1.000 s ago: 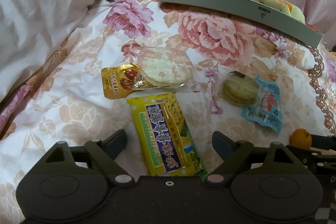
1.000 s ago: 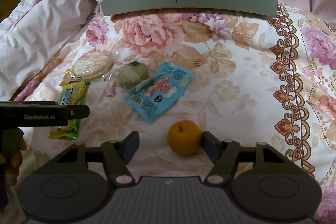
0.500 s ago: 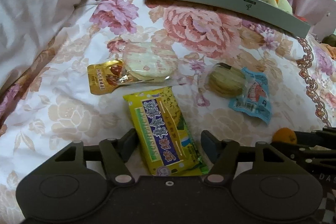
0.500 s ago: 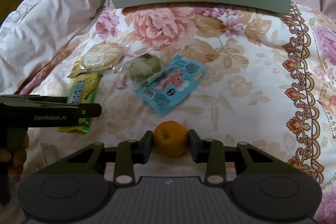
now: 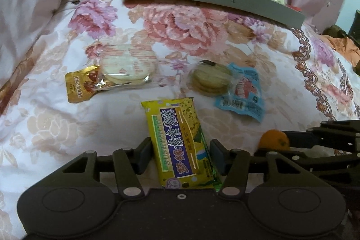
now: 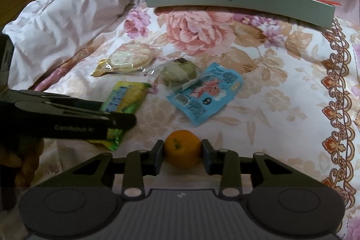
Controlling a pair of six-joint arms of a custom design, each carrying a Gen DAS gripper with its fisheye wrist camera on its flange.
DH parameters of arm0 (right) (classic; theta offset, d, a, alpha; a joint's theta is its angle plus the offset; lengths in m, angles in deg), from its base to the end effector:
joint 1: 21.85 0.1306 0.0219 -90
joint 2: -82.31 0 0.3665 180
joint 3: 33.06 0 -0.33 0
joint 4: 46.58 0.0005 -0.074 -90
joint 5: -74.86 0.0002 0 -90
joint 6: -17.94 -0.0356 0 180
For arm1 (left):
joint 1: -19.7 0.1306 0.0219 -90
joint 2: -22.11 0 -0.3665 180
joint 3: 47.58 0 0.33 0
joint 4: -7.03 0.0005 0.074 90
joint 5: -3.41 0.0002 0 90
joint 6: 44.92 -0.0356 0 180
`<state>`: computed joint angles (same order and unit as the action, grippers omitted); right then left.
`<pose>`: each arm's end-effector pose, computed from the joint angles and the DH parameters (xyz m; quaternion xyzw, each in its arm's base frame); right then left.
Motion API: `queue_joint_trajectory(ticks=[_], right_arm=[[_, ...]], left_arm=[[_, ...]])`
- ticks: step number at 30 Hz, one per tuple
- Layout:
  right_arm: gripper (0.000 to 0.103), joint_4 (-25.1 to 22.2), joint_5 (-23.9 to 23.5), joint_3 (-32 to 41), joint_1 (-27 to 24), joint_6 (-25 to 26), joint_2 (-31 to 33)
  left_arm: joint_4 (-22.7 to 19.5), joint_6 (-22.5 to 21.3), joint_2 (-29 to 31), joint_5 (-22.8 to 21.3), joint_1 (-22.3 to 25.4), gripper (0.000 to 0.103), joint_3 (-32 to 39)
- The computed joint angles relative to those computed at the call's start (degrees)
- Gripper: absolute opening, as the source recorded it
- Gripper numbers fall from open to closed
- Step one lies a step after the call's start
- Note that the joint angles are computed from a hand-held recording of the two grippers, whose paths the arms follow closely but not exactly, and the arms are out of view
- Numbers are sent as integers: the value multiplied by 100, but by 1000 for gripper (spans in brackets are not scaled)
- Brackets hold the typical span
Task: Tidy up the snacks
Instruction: 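Lower the right tool onto the orange mandarin while the left tool lowers onto the yellow biscuit pack, then close the right tool on the mandarin while the left tool grasps the biscuit pack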
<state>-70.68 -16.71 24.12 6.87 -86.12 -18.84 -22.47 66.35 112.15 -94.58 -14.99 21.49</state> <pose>0.2927 0.1609 0.2897 -0.1233 0.9181 0.1491 0.3459 0.3312 -0.2238 0.2946 0.0863 0.9351 -0.1004 0.3287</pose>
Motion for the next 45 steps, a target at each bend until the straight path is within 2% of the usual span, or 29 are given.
queue_joint_trajectory(ticks=[4, 8, 16, 19, 23, 29, 45], right_arm=[[40, -9, -11, 18, 26, 76, 21], [47, -15, 22, 22, 30, 116, 7], [50, -189, 113, 84, 65, 165, 26], [50, -237, 89, 99, 51, 200, 40], [39, -259, 107, 110, 63, 234, 44], [38, -190, 201, 85, 113, 305, 25], [38, 457, 624, -175, 289, 528, -254]], left_arm=[[-12, -24, 18, 12, -11, 62, 16], [-38, -135, 45, -9, -46, 67, 38], [-61, -212, 65, -78, -67, 65, 53], [-55, -206, 60, -127, -69, 58, 45], [-38, -209, 41, -125, -72, 53, 34], [19, -186, 13, -152, -94, 51, 6], [391, -236, -179, -300, -178, 49, -163]])
